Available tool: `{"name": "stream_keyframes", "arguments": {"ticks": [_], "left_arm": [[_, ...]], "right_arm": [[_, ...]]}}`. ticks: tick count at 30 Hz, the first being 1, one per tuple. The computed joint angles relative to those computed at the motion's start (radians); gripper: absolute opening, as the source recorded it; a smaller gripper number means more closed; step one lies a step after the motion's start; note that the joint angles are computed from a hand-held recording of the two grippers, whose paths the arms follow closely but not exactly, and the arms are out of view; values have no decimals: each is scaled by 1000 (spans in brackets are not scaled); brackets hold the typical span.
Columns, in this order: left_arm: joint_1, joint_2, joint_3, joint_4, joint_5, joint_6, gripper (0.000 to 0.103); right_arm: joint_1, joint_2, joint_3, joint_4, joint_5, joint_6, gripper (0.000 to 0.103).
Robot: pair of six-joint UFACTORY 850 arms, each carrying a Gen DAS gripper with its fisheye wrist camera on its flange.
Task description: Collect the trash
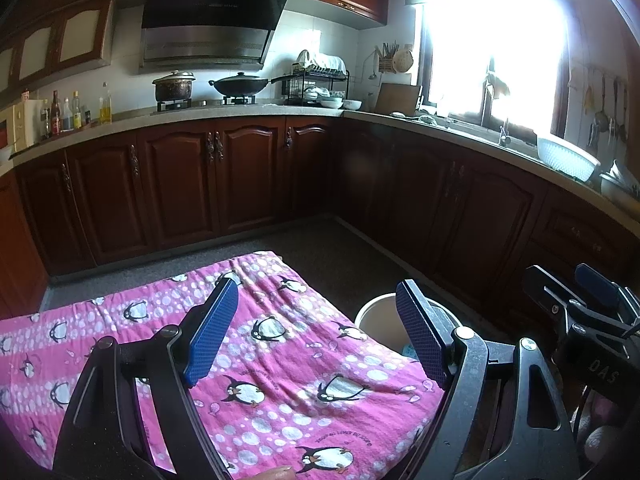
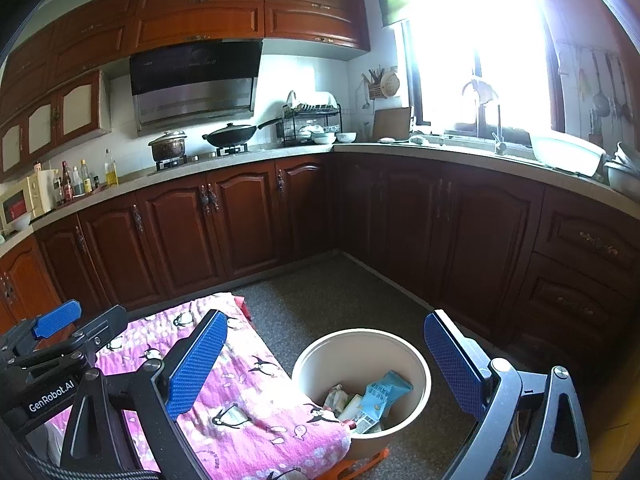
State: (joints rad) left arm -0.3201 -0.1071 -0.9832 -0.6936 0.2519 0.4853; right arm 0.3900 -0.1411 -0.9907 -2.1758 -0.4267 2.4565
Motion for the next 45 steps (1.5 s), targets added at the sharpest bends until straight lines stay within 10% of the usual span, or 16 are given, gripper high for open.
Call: {"name": "stream_keyframes", "arguments": {"ticks": [45], "left_arm": [[-12, 0, 2, -110, 26, 139, 81]], "right_arm": [[-14, -8, 0, 8, 30, -7, 98]]}}
